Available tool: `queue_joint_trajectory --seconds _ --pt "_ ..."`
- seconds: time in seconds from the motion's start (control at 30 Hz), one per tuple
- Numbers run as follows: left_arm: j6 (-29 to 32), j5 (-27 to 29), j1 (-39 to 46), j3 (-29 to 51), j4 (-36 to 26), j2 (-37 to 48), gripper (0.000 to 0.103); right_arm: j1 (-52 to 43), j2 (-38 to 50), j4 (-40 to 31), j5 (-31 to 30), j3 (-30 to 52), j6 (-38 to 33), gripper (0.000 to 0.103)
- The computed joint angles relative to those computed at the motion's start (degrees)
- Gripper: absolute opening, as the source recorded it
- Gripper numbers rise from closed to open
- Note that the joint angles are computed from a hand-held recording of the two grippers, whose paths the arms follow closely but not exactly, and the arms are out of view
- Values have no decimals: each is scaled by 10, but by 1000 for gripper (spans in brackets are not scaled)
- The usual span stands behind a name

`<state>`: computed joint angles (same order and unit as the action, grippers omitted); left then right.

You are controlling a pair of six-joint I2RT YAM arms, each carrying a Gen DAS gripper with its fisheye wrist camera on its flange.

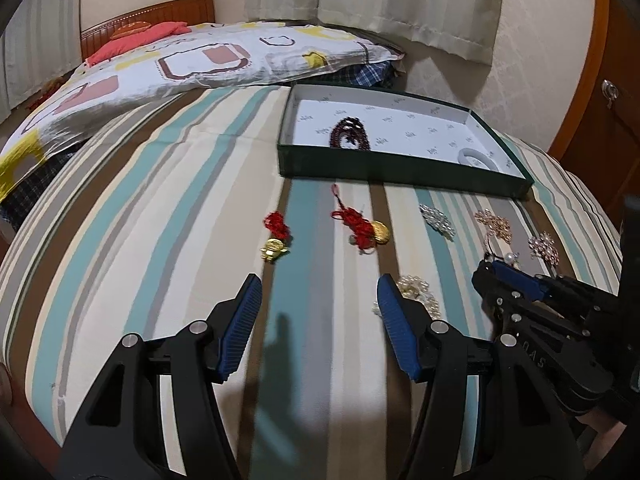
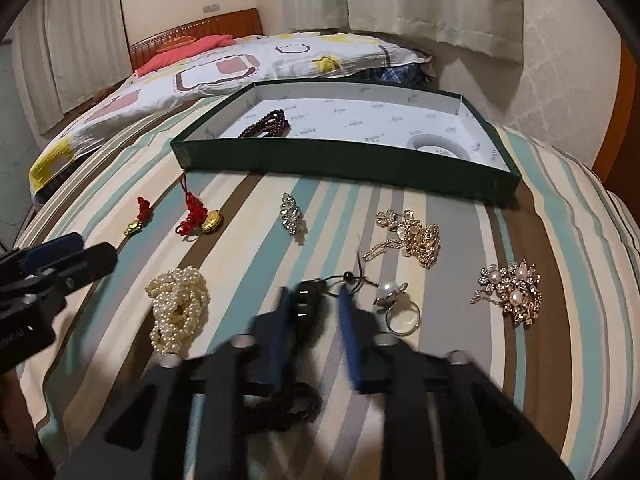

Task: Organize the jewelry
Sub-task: 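Grasp the pearl strand with the left tool while the right grasps the black pendant necklace, then place the pearl strand in the box with the left tool while the right places the pendant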

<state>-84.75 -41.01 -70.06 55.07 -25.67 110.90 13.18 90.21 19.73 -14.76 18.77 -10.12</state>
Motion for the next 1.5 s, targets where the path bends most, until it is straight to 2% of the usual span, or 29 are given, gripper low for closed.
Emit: queue_joint_trajectory --seconds 0.4,0.57,0.63,0.87,0.97,1.23,1.5 --pt "79 16 2 60 56 58 59 -76 -84 -42 -46 -31 -37 18" --pt "102 37 18 76 74 85 58 -102 -93 -53 -63 -34 -48 18" --pt "106 51 24 75 85 89 54 -105 -88 -50 -65 -36 -49 18" --pt "107 36 15 84 73 100 30 -110 -81 -42 -69 -39 -48 18" --pt "104 32 11 80 73 97 23 -111 -83 -41 -70 -41 -47 18" --pt "92 23 1 63 80 83 21 -114 -121 -59 -73 -49 -47 18" --pt "73 -7 -16 54 56 46 21 -121 -189 -100 -84 -55 -48 18"
